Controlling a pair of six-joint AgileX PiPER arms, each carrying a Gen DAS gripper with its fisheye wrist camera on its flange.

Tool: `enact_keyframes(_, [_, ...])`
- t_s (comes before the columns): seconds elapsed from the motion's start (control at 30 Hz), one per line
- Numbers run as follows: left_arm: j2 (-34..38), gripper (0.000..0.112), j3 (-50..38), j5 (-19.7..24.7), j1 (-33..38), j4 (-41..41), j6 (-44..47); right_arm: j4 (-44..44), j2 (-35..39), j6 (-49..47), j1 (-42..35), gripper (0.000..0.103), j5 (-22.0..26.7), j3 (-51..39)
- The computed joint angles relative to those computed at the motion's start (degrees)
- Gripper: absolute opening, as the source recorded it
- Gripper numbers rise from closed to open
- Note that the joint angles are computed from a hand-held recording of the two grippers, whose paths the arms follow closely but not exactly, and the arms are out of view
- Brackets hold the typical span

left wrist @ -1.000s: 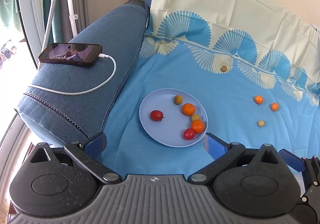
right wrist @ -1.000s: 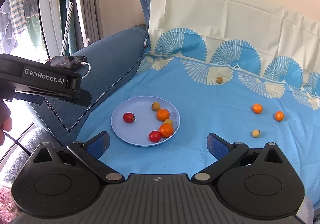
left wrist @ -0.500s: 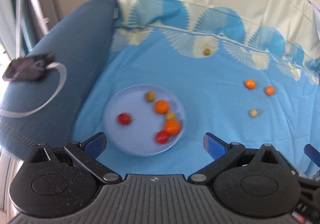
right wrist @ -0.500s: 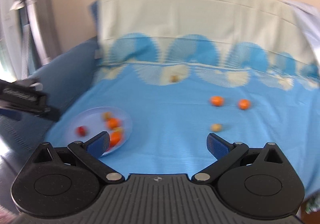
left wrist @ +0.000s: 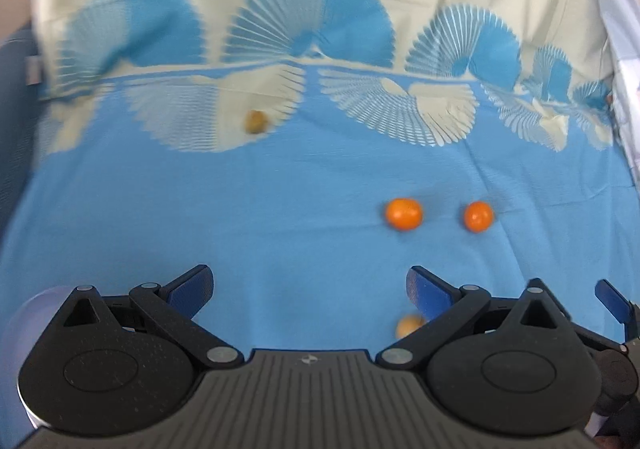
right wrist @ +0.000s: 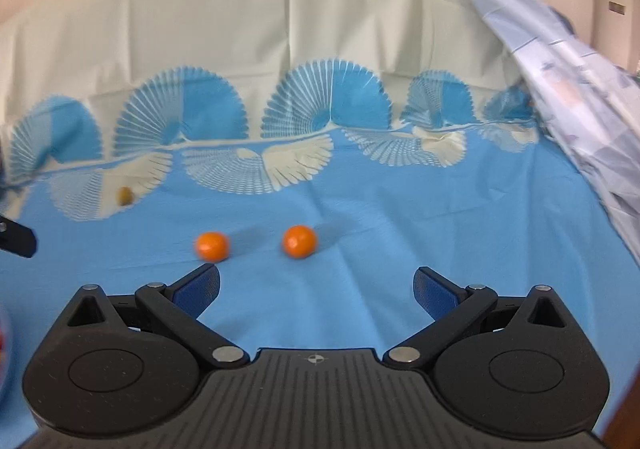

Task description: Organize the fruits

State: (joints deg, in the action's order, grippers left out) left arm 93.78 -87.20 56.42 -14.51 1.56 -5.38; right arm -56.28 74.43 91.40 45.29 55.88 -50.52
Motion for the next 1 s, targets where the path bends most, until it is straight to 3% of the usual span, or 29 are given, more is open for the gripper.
enact_keyframes(0.1, [10.6,0.103,-6.3,-2.6,-4.5,3.0,-2.6,-2.0,5.8,-3.3,-12.2,0.102,-14.7,1.6])
enact_keyframes(0.17, [17.4,0.103,-12.1,-2.1,-6.4,3.5,-1.4,-4.2,10.3,-4.3,-17.5,0.102,-22.4,1.1])
enact_keyframes(0.3, [27.7,0.103,-21.4,-0.5,-8.5,4.3,0.3,-6.4,19.4,-7.3,-23.6,0.102,-31.1,-2.6])
enact_keyframes(0.37, [32.5,0.103,-26.7,2.3,-9.3,6.8,-0.9,-10.2,23.4,-4.5,-24.0,0.102,-31.6,-3.8])
enact_keyframes(0.43, [36.5,0.103,-31.7,5.1,-9.2,7.1,-1.8,-19.5,23.6,4.9,-24.2,0.102,-33.3,-2.0])
enact_keyframes(0.53, [37.0,0.103,-32.8,5.6,-7.7,4.4,-0.9,-22.8,23.7,8.3,-24.2,0.102,-33.6,-1.5])
enact_keyframes(0.6, [36.1,0.096,-31.9,4.8,-7.6,4.3,-0.9,-24.0,23.7,9.2,-24.2,0.099,-33.5,-1.5])
enact_keyframes(0.63, [34.7,0.078,-30.1,3.4,-7.6,3.9,-0.5,-26.5,23.3,10.9,-24.2,0.091,-34.0,-0.9])
enact_keyframes(0.67, [33.2,0.048,-28.2,2.1,-7.7,4.2,0.2,-26.9,23.0,10.3,-23.5,0.057,-33.3,-0.9])
enact_keyframes(0.7, [32.2,0.044,-27.5,2.3,-8.0,4.3,0.9,-25.1,23.1,7.5,-22.8,0.04,-32.5,-1.6])
enact_keyframes(0.87, [25.3,0.043,-20.4,0.0,-7.6,3.9,1.3,-9.5,20.9,-4.0,-22.4,0.04,-29.9,-3.7])
enact_keyframes(1.0, [15.5,0.043,-12.1,-1.7,-5.0,-0.2,4.4,-5.6,13.0,-5.1,-19.1,0.04,-25.1,-1.4])
